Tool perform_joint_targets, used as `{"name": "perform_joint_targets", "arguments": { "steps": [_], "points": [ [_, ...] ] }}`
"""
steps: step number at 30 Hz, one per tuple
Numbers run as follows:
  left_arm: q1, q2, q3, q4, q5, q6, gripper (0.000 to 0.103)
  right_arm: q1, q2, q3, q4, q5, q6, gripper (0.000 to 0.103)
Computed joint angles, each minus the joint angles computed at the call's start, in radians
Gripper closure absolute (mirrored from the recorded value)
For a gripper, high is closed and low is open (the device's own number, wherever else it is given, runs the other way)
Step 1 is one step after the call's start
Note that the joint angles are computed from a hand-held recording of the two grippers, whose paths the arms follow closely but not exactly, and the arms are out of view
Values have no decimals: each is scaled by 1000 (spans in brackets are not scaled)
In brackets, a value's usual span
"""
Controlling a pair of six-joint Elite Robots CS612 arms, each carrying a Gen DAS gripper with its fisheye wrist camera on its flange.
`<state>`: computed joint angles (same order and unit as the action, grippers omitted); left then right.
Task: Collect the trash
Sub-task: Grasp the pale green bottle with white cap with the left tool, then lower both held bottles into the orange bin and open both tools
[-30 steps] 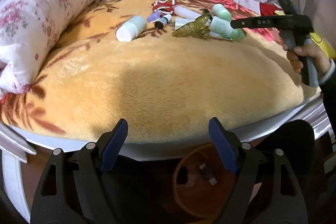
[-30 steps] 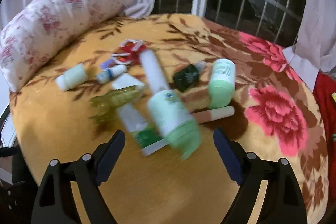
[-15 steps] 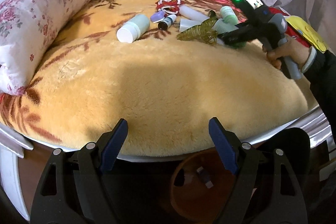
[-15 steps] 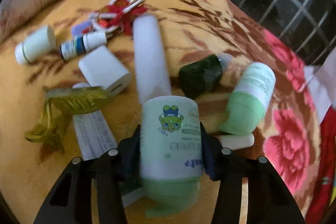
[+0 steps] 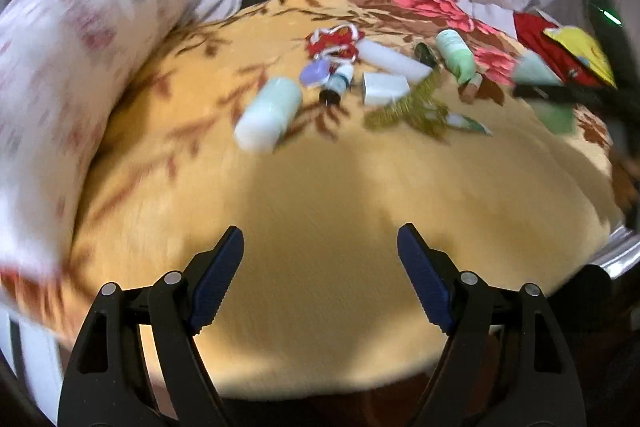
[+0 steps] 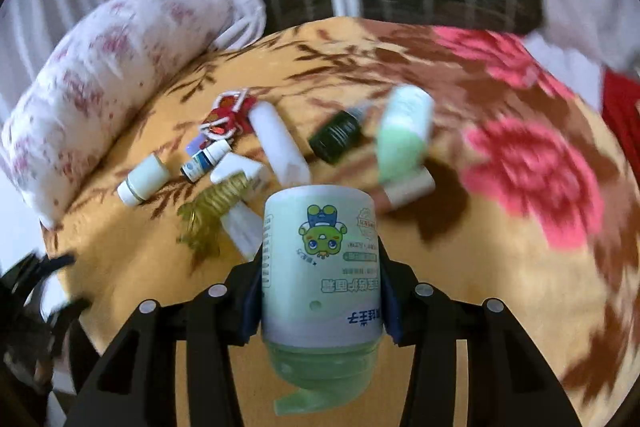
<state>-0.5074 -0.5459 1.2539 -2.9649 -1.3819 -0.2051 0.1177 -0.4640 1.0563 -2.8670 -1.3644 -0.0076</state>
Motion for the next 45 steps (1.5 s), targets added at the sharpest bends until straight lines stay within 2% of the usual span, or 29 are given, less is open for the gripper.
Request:
{"name": "perform_joint_targets", "arguments": {
  "steps": [6,8,11,12,13,14,19,23,25,31,34,38,45],
  "points": [
    [36,112,-250,165,21,123,26,4,-62,174,-176,-55,111,56],
    [46,149,-328,212,20,123,26,8,-74,212,-217,-75,119,56],
    [67,221,-477,345,-40,72,28,12,-76,232,-247,-64,132,56],
    [73,240,-514,389,-66,59,49,14,-76,236,-250,-58,139,56],
    [77,260,-550,428,-85,49,56,16,-76,239,-253,-58,141,56],
    [77,263,-554,426,-85,38,57,19,-74,240,-254,-61,141,56],
    [62,232,-479,345,-23,42,59,28,-71,244,-256,-63,139,56],
    [36,184,-376,250,71,19,60,32,-70,243,-264,-61,143,56],
    [19,149,-309,197,108,0,61,34,-74,250,-273,-59,145,56],
    [-36,34,-82,44,141,-43,61,46,-106,312,-321,-54,135,56],
    [-61,-12,15,-26,131,-49,61,55,-128,363,-362,-57,126,56],
    [-89,-69,149,-92,95,-105,61,68,-154,432,-413,-89,120,56],
    [-114,-92,265,-131,37,-168,61,86,-188,558,-486,-157,123,56]
  ]
}}
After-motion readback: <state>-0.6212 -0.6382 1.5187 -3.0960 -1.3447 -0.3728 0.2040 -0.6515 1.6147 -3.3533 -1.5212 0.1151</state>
